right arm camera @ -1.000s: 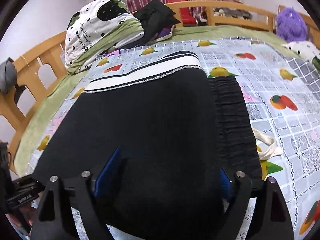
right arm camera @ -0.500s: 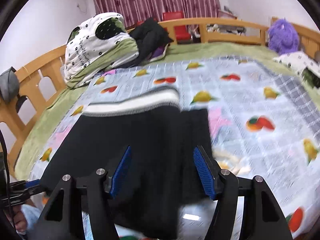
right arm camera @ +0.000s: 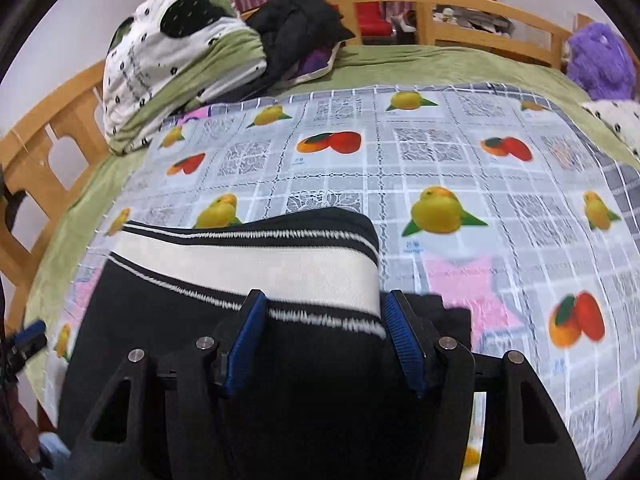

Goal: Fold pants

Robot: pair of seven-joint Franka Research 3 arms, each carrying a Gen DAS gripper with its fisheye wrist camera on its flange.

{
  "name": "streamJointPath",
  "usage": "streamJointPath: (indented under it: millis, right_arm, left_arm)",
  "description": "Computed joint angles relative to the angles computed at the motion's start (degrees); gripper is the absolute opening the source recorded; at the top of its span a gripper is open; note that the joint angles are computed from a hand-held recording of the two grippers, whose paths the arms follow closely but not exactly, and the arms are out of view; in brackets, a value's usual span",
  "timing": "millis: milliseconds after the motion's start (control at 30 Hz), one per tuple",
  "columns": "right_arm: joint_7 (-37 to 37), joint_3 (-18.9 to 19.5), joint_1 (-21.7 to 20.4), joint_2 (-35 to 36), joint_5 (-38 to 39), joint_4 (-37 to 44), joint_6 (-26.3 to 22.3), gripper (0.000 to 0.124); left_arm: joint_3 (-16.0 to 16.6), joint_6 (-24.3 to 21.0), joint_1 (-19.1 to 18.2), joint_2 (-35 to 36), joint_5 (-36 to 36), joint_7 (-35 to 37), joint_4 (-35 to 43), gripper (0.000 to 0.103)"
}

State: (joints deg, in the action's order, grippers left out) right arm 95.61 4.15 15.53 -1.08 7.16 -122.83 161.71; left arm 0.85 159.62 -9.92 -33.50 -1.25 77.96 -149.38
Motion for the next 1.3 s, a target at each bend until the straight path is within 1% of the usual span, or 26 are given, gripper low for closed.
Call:
streamJointPath:
  millis: [67,100,133,167,200,233,267,300,367,400,467,500,567,633,700,733,800,833,867,900,967,1067,1133,1200,1233,1300]
  right_arm:
    - [0.67,0.12,0.10,0.88,-3.12,0.97,-1.06,0.060]
    - [3.11,0.15,0.19,0.92,-7.09,0.72,-0.75,0.054]
    - [3.90,0.14,0.26,0.81,-8.78,0.40,-0.27,0.048]
    - [3.21,0.14,0.35,0.35,-8.48,-0.61,0.99,0.038]
    - [1.83,0.07,0.37,-0.38,-6.56,-1.77,2.32,0.030]
    - [-0.99,-0.08,0.55,-1.04,-2.57,-2.64,3.24,0.026]
    - [-5.70,-0.51,1.07,-2.01,4.57,-3.57,3.92,0.021]
    - [-8.40,-0.83,1.40,-3.01,9.11,-4.19,3.90,0.018]
    - [-11.96,-1.28,2.01,-5.62,15.38,-6.06,4.66,0.017]
    - [-12.57,-1.26,2.08,-7.12,16.63,-7.25,5.20,0.017]
    - [-11.40,-0.57,1.34,-9.79,15.81,-9.46,5.50,0.016]
    - [-11.18,-0.45,1.19,-11.76,15.71,-11.15,5.91,0.016]
    - [-11.86,-0.71,1.20,-13.94,15.76,-13.15,6.88,0.016]
    - [-10.85,-0.34,-0.24,-14.33,14.05,-13.48,6.57,0.016]
    - [-9.33,-0.55,-1.40,-13.48,13.28,-12.41,5.03,0.016]
    - [-9.66,-1.36,-1.08,-12.91,14.27,-11.87,4.82,0.016]
    - [-10.17,-1.82,-1.26,-11.59,14.67,-11.25,6.09,0.016]
    - [-8.68,-0.95,-2.59,-10.17,12.51,-10.61,6.51,0.016]
    - [-5.29,0.52,-4.71,-8.53,8.45,-9.63,5.64,0.017]
    - [-4.29,0.53,-5.06,-7.21,7.04,-8.64,4.67,0.023]
    - [-2.91,0.21,-5.01,-6.26,5.81,-8.18,4.69,0.031]
    - [3.15,1.57,-6.66,-8.20,-1.48,-9.23,3.66,0.032]
    - [9.27,3.77,-8.91,-10.85,-8.48,-11.30,3.24,0.032]
    - [12.39,5.03,-9.96,-13.74,-12.12,-13.68,2.48,0.032]
    - [12.87,5.02,-9.92,-14.86,-12.48,-14.78,2.53,0.032]
    - [11.90,3.83,-8.58,-17.53,-10.57,-17.56,3.09,0.032]
  left_arm:
    - [-0.46,0.76,0.27,1.68,0.16,-0.44,0.77,0.046]
    - [-0.44,0.80,0.11,2.26,-0.12,-0.67,0.99,0.046]
    - [0.12,0.40,-0.58,2.72,-0.91,-0.46,1.23,0.046]
    - [0.30,0.06,-0.91,2.78,-1.36,-0.27,1.26,0.046]
    - [-0.03,-0.17,-0.58,2.77,-1.15,-0.32,1.22,0.046]
    - [-1.16,-0.26,0.57,2.44,-0.15,-1.09,0.95,0.046]
    - [-1.57,-0.18,1.00,2.15,0.32,-1.48,0.76,0.046]
    - [-1.74,0.00,1.16,1.67,0.62,-1.73,0.45,0.046]
    - [-1.00,0.23,0.18,0.82,-0.15,-1.85,0.15,0.046]
    - [0.21,0.53,-1.38,0.30,-1.56,-1.25,0.00,0.046]
    - [1.92,1.06,-3.85,-0.38,-3.85,0.03,-0.16,0.046]
    - [2.26,1.12,-4.72,-0.77,-4.69,0.43,-0.15,0.046]
    - [1.97,1.11,-4.98,-1.17,-5.09,0.68,-0.17,0.046]
    - [1.68,1.43,-5.34,-1.66,-5.31,0.92,-0.45,0.046]
    - [1.79,1.16,-5.81,-1.70,-5.65,1.16,-0.44,0.046]
    - [1.90,0.65,-6.12,-1.66,-5.91,1.30,-0.34,0.046]
    - [2.23,0.49,-6.64,-1.60,-6.44,1.92,-0.33,0.046]
    - [2.35,0.48,-6.97,-1.54,-6.64,2.44,-0.38,0.046]
    - [2.36,0.30,-7.19,-1.41,-6.73,2.91,-0.39,0.046]
    - [2.26,0.08,-7.24,-1.28,-6.83,3.15,-0.36,0.046]
    - [2.64,-0.87,-7.99,-1.24,-7.52,4.26,-0.46,0.046]
    - [2.94,-2.35,-9.11,-1.83,-8.89,6.19,-1.01,0.046]
    - [1.25,-2.96,-8.24,-2.33,-8.14,6.11,-1.52,0.046]
    - [0.01,-3.59,-7.60,-2.59,-7.22,5.85,-1.63,0.046]
    - [-0.76,-3.95,-7.23,-3.01,-6.56,5.53,-1.86,0.046]
    - [-1.76,-4.46,-6.96,-4.16,-5.56,4.94,-2.52,0.046]
